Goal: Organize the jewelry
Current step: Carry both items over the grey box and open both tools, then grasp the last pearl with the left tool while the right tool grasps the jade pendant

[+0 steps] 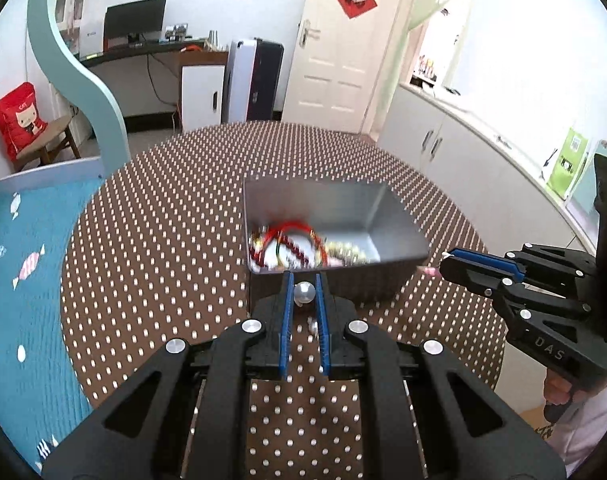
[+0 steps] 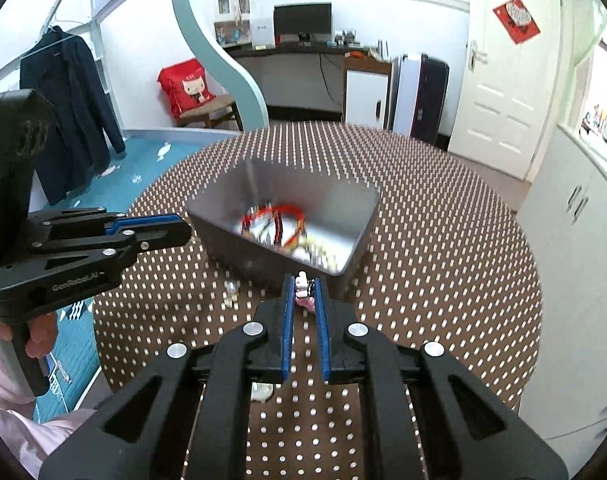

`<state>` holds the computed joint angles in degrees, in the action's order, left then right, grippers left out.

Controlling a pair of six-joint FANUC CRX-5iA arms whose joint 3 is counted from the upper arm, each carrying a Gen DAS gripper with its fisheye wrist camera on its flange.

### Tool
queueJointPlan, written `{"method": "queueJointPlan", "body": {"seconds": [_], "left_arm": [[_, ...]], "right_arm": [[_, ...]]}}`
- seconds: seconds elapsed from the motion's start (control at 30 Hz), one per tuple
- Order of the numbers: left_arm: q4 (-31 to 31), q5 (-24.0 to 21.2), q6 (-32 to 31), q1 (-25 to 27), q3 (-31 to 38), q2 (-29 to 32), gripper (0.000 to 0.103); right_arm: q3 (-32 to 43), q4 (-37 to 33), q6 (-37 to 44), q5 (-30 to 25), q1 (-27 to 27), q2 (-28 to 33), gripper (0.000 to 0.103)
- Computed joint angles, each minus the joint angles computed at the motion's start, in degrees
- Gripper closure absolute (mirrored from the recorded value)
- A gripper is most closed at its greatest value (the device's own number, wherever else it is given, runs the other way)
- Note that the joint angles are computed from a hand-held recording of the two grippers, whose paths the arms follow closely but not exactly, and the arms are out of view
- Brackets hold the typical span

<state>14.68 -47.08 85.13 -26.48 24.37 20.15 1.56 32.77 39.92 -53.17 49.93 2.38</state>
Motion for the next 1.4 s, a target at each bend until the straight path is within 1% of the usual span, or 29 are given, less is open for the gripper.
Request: {"method": "queueJointPlan", "body": {"seconds": [0.13,0.33,0.47,0.53,0.6,0.7,0.77,0.8,0.83,0.93,1.0,1.03,1.07,1.1,1.13,1.23,1.27,1.3,1.4], "left_arm": [[-0.3,-0.5,1.2,-0.3,3.9,2.0,0.092],[-0.2,-1.5,1.3,-0.5,8.2,4.9,0.092],[-0.3,-3.5,0.9,-0.8,11.3,7.1,0.092],[-1.5,-5.3,1.3,-1.2,13.5,8.3,0.091],[-0.8,-6.9,0.8,-1.1,14.6,9.2,0.091],[-1.4,-7.7,0.8,-1.3,15.7,9.8,0.091],[-1.3,-7.9,0.8,-1.2,15.8,10.0,0.086],[-1.3,-7.9,0.9,-1.2,15.8,9.9,0.081],[-1.4,-7.8,0.9,-1.2,15.7,9.9,0.080],[-1.4,-7.6,0.6,-1.2,14.6,9.3,0.080],[-2.3,-7.4,1.5,-1.3,13.6,8.5,0.080],[-3.0,-7.8,2.2,-1.3,13.5,8.3,0.078],[-3.5,-7.4,2.5,-1.4,12.5,7.5,0.077],[-3.7,-6.6,2.5,-1.4,11.1,6.6,0.074],[-3.7,-6.8,2.6,-1.4,10.3,6.0,0.070],[-4.8,-5.8,2.6,-1.4,6.6,3.2,0.068],[-5.0,-5.4,2.4,-1.4,5.2,2.2,0.065],[-5.0,-5.1,2.5,-1.4,4.1,1.5,0.061],[-5.3,-5.3,2.9,-1.3,1.1,-0.4,0.059]], "right_arm": [[1.3,1.5,0.5,0.7,-0.4,0.9,0.094],[3.5,0.2,2.3,1.3,-1.5,3.0,0.094],[5.0,-1.4,4.0,1.4,-2.2,4.2,0.093],[5.4,-1.4,3.6,1.1,-2.5,4.8,0.091],[5.4,-2.0,3.4,1.5,-2.8,4.8,0.082],[5.3,-2.4,3.3,1.1,-2.9,4.8,0.079],[4.9,-2.3,3.0,1.2,-2.8,4.6,0.079],[4.7,-2.3,2.8,1.3,-2.7,4.4,0.078],[4.4,-2.2,2.5,1.3,-2.7,4.2,0.078],[3.5,-1.6,1.2,1.0,-2.3,3.4,0.069],[2.5,-1.3,-0.3,1.2,-1.9,2.6,0.053],[1.7,-1.1,-1.3,1.1,-1.6,2.0,0.049],[1.2,-0.8,-2.1,1.1,-1.3,1.6,0.042],[0.4,-0.4,-3.1,1.1,-0.9,1.0,0.035],[-0.3,-0.2,-3.8,0.7,-0.4,0.6,0.032],[-1.1,-0.5,-4.1,-0.7,1.2,0.1,0.024],[-1.4,-0.6,-4.3,-1.1,1.6,0.1,0.020],[-1.8,-1.2,-4.5,-1.2,2.3,-0.2,0.019],[-2.5,-2.9,-3.9,-1.4,3.4,-0.3,0.019]]}}
